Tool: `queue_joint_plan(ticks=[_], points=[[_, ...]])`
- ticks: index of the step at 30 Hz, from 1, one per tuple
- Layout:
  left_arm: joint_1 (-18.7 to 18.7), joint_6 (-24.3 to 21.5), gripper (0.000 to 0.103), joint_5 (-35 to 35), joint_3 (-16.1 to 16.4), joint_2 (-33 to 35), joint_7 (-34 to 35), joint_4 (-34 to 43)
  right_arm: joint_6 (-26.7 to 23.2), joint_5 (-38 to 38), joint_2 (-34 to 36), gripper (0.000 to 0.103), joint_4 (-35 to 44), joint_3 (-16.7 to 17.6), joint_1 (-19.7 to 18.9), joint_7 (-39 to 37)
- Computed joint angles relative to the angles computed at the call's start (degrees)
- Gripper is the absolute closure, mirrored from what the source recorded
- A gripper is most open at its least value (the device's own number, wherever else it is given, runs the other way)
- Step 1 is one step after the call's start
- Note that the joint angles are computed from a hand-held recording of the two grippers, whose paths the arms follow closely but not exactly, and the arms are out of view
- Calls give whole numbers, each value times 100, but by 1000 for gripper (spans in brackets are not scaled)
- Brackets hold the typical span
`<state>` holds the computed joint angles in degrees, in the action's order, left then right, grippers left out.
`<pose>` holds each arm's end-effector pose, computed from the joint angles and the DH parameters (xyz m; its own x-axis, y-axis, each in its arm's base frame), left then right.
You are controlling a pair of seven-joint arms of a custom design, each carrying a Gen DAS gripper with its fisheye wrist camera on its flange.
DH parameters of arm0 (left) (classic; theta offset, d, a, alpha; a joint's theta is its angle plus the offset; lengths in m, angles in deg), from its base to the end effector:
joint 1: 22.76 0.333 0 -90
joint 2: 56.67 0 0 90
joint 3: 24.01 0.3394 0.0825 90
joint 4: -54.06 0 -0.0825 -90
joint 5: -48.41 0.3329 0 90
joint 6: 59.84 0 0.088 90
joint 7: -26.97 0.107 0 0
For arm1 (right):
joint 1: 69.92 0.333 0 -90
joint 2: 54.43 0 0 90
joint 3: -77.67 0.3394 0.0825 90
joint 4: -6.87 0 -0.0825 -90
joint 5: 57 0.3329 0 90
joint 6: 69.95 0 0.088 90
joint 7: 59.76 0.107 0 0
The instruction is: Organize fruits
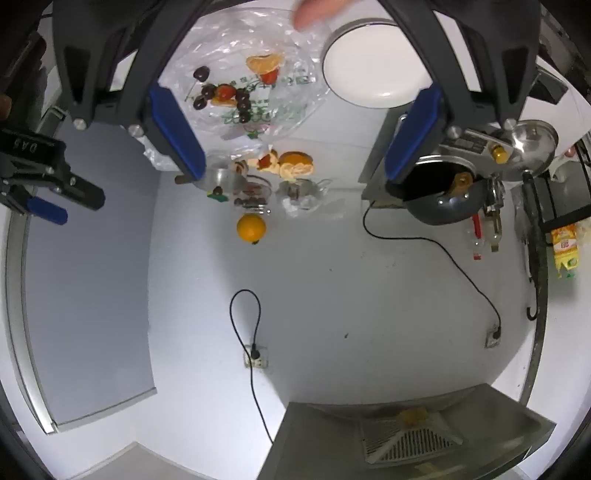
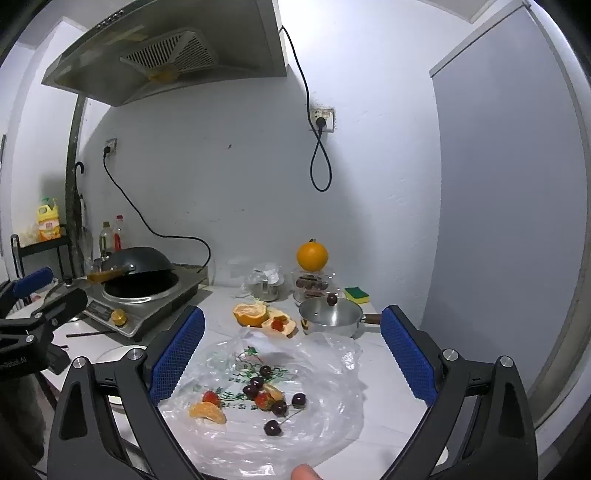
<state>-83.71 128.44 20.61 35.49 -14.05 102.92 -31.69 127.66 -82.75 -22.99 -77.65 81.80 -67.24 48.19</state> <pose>0.6475 -0.2381 0.5910 0.0372 -0.9961 0.0797 -0.1467 -0.0843 -0.9856 0.6876 0.1166 0.5717 0.2547 -0.9654 0.0560 -0.1467 -0.0958 -0.9845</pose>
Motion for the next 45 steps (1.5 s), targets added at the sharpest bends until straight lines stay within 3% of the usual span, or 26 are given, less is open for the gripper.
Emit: queue_joint_plan(ticks=[3, 4, 5, 8, 11, 14, 18, 24, 45], points=[[-41, 334, 4, -171, -83, -113, 13, -233, 56, 95, -16, 5, -39, -219, 174, -59], [-123, 284, 4, -416, 14, -77, 89, -251, 76, 124, -23, 5, -58, -268, 214, -75], [-5, -85, 4, -260, -4, -58, 173, -68, 169, 153, -53, 5, -128, -344, 302, -100], [92, -404, 4, -7, 112, 169, -79, 246, -95, -119, 51, 5, 97, 208, -133, 29], [197, -367, 4, 246, -62, 36, -165, 214, -61, 154, 75, 5, 86, 105, 40, -188], [246, -309, 4, 469, -136, -17, -313, 192, -184, -111, 101, 5, 167, 416, -244, 44], [234, -258, 4, 637, -114, -51, -479, 131, -176, -58, 107, 5, 167, 342, -174, 26], [408, -203, 4, 816, -397, -204, -444, 129, -241, -24, 191, 5, 299, 350, -127, -41], [469, -142, 4, 673, -391, -174, -325, 92, -426, 169, 354, 5, 561, 342, 30, -299]])
